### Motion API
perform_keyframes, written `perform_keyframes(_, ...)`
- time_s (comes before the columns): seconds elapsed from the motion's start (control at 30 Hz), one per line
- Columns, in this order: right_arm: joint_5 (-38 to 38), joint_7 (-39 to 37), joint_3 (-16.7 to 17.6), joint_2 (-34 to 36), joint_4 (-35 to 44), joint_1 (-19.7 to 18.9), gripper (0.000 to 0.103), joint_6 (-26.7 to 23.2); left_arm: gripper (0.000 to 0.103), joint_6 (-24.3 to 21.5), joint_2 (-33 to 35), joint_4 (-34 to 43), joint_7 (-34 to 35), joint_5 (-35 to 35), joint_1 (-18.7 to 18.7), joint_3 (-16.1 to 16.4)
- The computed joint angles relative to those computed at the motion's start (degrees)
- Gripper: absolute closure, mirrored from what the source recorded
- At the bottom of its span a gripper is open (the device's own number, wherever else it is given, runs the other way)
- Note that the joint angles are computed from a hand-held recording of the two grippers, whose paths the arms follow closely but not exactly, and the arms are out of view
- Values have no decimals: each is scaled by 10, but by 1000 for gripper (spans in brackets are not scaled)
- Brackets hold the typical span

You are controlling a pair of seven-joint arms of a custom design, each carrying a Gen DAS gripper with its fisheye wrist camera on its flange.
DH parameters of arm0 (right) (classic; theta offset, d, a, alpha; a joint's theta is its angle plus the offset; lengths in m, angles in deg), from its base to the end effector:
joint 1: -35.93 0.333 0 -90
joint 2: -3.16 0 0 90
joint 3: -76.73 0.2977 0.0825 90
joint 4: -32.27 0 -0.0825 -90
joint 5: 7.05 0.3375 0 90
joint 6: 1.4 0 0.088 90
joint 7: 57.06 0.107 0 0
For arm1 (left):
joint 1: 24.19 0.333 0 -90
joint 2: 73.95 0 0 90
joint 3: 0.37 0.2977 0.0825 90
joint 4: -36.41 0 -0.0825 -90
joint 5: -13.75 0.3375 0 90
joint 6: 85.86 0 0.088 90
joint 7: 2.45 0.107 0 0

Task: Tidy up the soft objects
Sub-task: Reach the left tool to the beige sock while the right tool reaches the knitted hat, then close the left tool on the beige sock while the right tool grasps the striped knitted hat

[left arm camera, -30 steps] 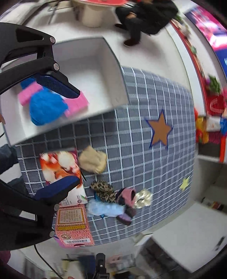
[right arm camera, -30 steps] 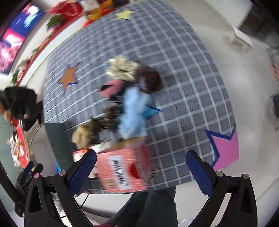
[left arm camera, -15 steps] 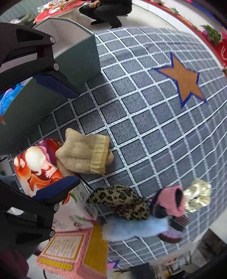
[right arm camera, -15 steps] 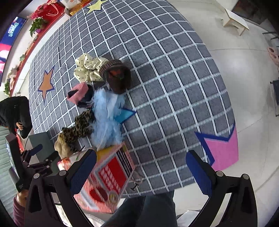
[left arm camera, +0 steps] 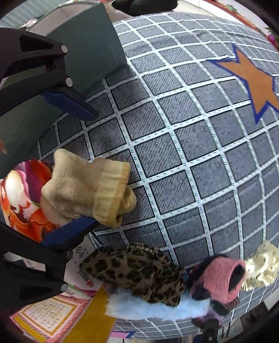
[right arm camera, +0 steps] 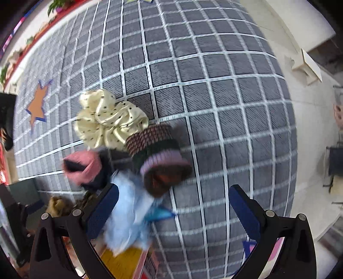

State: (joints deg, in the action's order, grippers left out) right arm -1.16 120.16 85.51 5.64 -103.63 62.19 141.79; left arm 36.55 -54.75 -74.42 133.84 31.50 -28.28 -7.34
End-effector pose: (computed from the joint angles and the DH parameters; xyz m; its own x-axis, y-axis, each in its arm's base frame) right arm 0.3916 0.2737 0.3303 -0.8351 -0.5435 -0.0845 -0.5491 0.8328 0.0707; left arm 0.5543 -0.0917 0.3177 -0.9258 -0.3767 -0.0317 -0.3729 0.8962 0.2404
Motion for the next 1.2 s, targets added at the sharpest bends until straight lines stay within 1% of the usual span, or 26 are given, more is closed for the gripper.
perform_keyframes(0.07,18,-41,-3,31,15,-6,0,-6,11,6,-1,-13,-8,7,1,4)
perform_keyframes(0.17,37,-78,-4,62,23,-11,0,8,11,15,-1,-29,-20,21,0,8)
perform_keyframes(0.2,54,-94,-2,71,21,-14,0,19,11,14,1,-31,-24,26,0,9)
perform_keyframes(0.23,64,-104,-2,76,21,-15,0,24,7,12,3,-33,-30,28,-2,9)
perform_keyframes(0.27,85,-122,2,84,21,-19,0,32,0,7,7,-31,-35,28,-2,9)
perform_keyframes(0.3,119,-150,14,95,21,-30,0,37,0,14,12,-34,-44,40,-3,14)
perform_keyframes(0.33,113,-149,5,97,25,-21,0,32,0,11,15,-36,-46,40,-2,14)
perform_keyframes(0.37,113,-151,4,98,26,-20,0,33,0,1,19,-30,-44,32,2,13)
perform_keyframes(0.47,119,-158,3,101,29,-18,0,32,0,7,14,-42,-41,41,6,15)
perform_keyframes(0.53,122,-157,1,105,33,-17,0,31,0,-6,19,-33,-51,48,1,15)
perform_keyframes(0.57,122,-155,0,106,33,-16,0,31,0,-21,25,-22,-55,54,3,10)
perform_keyframes(0.6,120,-157,-2,108,36,-18,0,30,0,-33,48,10,-69,55,-15,11)
perform_keyframes(0.67,124,-166,-1,109,38,-21,0,28,0,-60,66,41,-79,60,-27,11)
perform_keyframes(0.7,128,-170,-1,109,38,-22,0,28,0,-61,70,45,-87,58,-31,8)
perform_keyframes(0.73,131,-183,-4,113,39,-29,0,28,0,-52,77,54,-94,51,-42,9)
perform_keyframes(0.77,128,-183,-6,111,37,-30,4,30,3,-37,69,44,-91,51,-33,1)
perform_keyframes(0.8,121,-177,-9,105,31,-28,8,30,6,-30,72,42,-100,46,-40,-5)
perform_keyframes(0.83,105,-161,-13,96,26,-22,22,30,14,-30,68,41,-94,37,-39,-8)
perform_keyframes(0.87,91,-148,-16,88,22,-18,45,30,25,-23,60,33,-87,27,-36,-11)
perform_keyframes(0.9,78,-140,-17,80,20,-15,59,32,31,-10,50,22,-80,21,-33,-13)
perform_keyframes(0.93,70,-137,-16,74,18,-14,69,31,48,6,41,11,-74,14,-31,-16)
perform_keyframes(0.97,68,-133,-15,67,11,-13,69,39,61,25,33,0,-74,12,-30,-16)
perform_keyframes(1.0,65,-122,-14,57,-3,-11,70,60,64,43,26,-10,-80,14,-31,-14)
perform_keyframes(1.03,62,-107,-13,46,-19,-8,70,80,69,75,16,-24,-89,14,-30,-12)
perform_keyframes(1.1,51,-76,-11,23,-41,-3,70,96,70,110,0,-40,-95,3,-25,-11)
perform_keyframes(1.2,43,-23,-2,-18,-86,4,70,128,70,117,-14,-33,-81,-50,-7,-18)
